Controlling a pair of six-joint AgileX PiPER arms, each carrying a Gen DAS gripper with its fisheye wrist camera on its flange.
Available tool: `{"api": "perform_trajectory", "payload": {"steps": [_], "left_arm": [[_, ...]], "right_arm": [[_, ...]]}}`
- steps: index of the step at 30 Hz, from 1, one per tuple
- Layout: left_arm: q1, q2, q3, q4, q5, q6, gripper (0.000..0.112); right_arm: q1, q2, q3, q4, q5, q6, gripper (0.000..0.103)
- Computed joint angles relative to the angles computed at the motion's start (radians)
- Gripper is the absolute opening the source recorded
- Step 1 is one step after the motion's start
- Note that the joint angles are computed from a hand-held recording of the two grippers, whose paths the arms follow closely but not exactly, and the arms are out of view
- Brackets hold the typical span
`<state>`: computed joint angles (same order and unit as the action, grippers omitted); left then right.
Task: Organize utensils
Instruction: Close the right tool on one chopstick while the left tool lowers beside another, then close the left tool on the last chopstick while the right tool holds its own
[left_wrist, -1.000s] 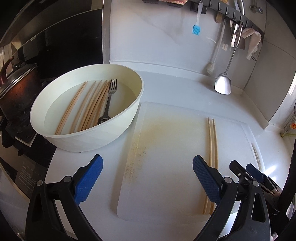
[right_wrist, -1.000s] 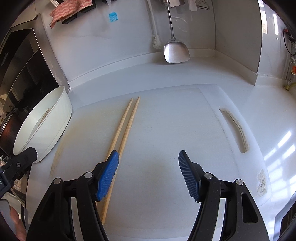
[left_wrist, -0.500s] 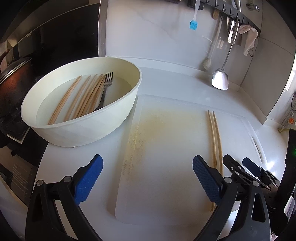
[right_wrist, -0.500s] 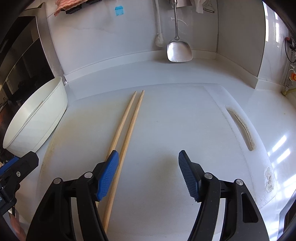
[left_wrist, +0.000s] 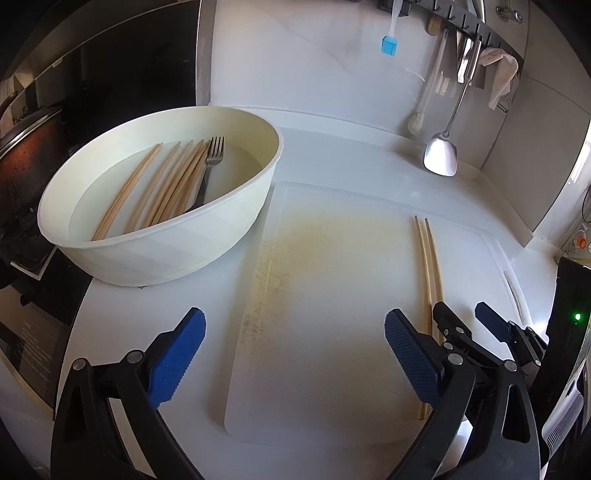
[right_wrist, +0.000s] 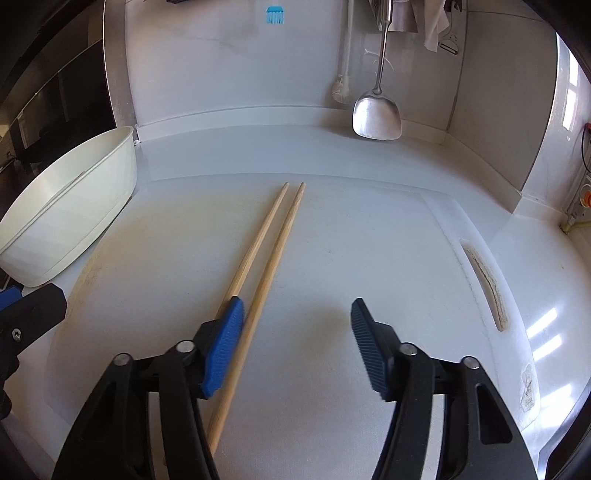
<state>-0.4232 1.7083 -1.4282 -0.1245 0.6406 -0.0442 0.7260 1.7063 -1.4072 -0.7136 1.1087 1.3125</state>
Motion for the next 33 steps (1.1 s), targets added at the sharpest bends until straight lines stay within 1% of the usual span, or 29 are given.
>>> {"api": "perform_trajectory", "payload": {"steps": [1,2,3,4,5,7,9,14,20,28,33], "left_arm": [[-0.003,0.001,-0.001,0.003,-0.001,-0.003,0.096],[-0.006,0.003,-0.003,0.005,0.000,-0.004,0.096],[-0.010,0.007,-0.008,0.008,0.002,-0.006,0.096],[-0.015,0.009,-0.010,0.012,0.003,-0.009,0.096],[-0.020,0.011,-0.011,0.015,0.002,-0.012,0.096],[-0.029,0.016,-0.018,0.024,0.002,-0.019,0.096],[-0.038,0.022,-0.028,0.029,0.004,-0.024,0.096],[-0.071,0.056,-0.079,0.035,0.034,-0.035,0.096],[-0.129,0.151,-0.206,0.075,0.101,-0.067,0.096],[-0.185,0.240,-0.311,0.116,0.128,-0.089,0.096],[-0.211,0.302,-0.382,0.172,0.189,-0.134,0.096]], "right_arm": [[0.000,-0.005,0.007,0.000,-0.011,-0.003,0.041],[0.004,-0.005,0.008,-0.006,-0.010,-0.005,0.031],[0.008,-0.005,0.008,-0.010,-0.012,-0.012,0.024],[0.011,-0.005,0.011,-0.015,-0.016,-0.018,0.021],[0.014,-0.006,0.013,-0.019,-0.018,-0.023,0.015],[0.012,-0.011,0.022,-0.022,-0.023,-0.035,0.008],[-0.001,-0.033,0.048,-0.017,-0.041,-0.032,0.007],[-0.027,-0.090,0.115,-0.019,-0.045,-0.009,0.007],[-0.053,-0.173,0.213,-0.024,-0.050,0.030,0.007],[-0.071,-0.254,0.301,-0.023,-0.054,0.059,0.007],[-0.090,-0.276,0.324,-0.019,-0.072,0.055,0.007]]}}
